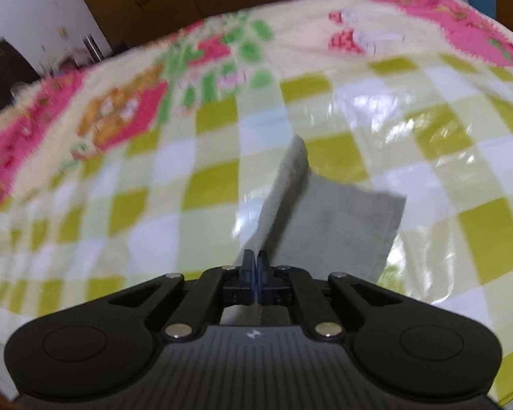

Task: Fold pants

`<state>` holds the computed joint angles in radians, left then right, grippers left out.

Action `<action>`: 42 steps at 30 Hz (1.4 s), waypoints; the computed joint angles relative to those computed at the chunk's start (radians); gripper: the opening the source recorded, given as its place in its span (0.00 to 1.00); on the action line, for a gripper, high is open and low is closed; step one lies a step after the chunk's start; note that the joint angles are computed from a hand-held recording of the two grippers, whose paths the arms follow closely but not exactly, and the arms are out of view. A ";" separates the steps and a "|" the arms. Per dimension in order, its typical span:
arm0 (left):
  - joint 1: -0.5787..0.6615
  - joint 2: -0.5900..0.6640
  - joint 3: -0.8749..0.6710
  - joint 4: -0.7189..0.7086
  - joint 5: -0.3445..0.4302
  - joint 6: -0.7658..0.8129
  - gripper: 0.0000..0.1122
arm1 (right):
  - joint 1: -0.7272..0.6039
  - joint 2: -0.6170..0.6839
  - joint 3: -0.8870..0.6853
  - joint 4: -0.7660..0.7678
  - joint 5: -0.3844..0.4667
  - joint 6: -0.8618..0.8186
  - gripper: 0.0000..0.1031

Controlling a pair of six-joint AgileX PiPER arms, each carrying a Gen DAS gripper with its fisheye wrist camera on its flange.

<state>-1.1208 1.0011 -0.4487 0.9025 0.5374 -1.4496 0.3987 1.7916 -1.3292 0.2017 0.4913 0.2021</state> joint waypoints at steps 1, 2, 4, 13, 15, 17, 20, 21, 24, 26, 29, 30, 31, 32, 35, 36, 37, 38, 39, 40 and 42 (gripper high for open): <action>-0.007 0.007 -0.006 0.007 0.005 -0.007 0.41 | -0.012 -0.027 0.017 0.033 -0.010 -0.033 0.02; -0.008 0.013 -0.012 0.011 0.006 -0.010 0.41 | -0.029 -0.059 0.037 0.080 -0.015 -0.077 0.02; -0.024 0.024 -0.025 0.019 0.019 -0.027 0.41 | -0.057 -0.119 0.076 0.134 -0.012 -0.132 0.02; -0.146 0.053 -0.106 0.084 0.096 -0.075 0.42 | -0.275 -0.497 0.294 0.429 0.064 -0.389 0.01; -0.163 0.065 -0.111 0.102 0.077 -0.104 0.42 | -0.401 -0.642 0.369 0.535 0.142 -0.486 0.01; -0.170 0.095 -0.114 0.116 0.047 -0.126 0.44 | -0.558 -0.793 0.457 0.577 0.248 -0.548 0.01; -0.162 0.176 -0.137 0.086 -0.008 -0.102 0.44 | -0.784 -0.916 0.597 0.570 0.381 -0.656 0.02; -0.163 0.196 -0.144 0.072 -0.020 -0.089 0.44 | -0.849 -0.919 0.644 0.561 0.416 -0.686 0.02; -0.176 0.257 -0.179 0.027 -0.026 -0.035 0.44 | -1.032 -0.861 0.757 0.624 0.512 -0.825 0.06; -0.186 0.282 -0.201 0.001 -0.015 -0.004 0.44 | -1.092 -0.832 0.810 0.680 0.504 -0.900 0.08; -0.193 0.310 -0.233 -0.012 -0.004 0.015 0.44 | -1.136 -0.793 0.836 0.786 0.492 -0.988 0.10; -0.189 0.321 -0.241 -0.009 -0.008 0.016 0.44 | -1.146 -0.772 0.835 0.808 0.493 -1.008 0.12; -0.189 0.331 -0.249 -0.005 -0.009 0.013 0.44 | -1.133 -0.756 0.831 0.819 0.470 -1.003 0.14; -0.190 0.342 -0.258 0.000 -0.010 0.008 0.44 | -1.125 -0.741 0.827 0.817 0.446 -0.996 0.14; -0.184 0.376 -0.285 0.009 -0.024 0.005 0.44 | -1.148 -0.672 0.823 0.811 0.432 -0.992 0.14; -0.182 0.388 -0.295 0.007 -0.029 0.011 0.44 | -1.143 -0.648 0.823 0.819 0.416 -0.986 0.12; -0.180 0.398 -0.304 0.003 -0.034 0.022 0.44 | -1.139 -0.625 0.825 0.838 0.396 -0.991 0.05; -0.180 0.407 -0.318 -0.004 -0.031 0.038 0.44 | -1.174 -0.612 0.837 0.862 0.410 -1.037 0.03; -0.183 0.411 -0.326 0.000 -0.025 0.043 0.44 | -1.189 -0.604 0.836 0.880 0.421 -1.056 0.03; -0.188 0.412 -0.335 0.011 -0.018 0.040 0.44 | -1.207 -0.609 0.830 0.900 0.443 -1.069 0.03; -0.194 0.407 -0.340 0.036 -0.018 0.022 0.44 | -1.310 -0.661 0.832 0.953 0.543 -1.146 0.03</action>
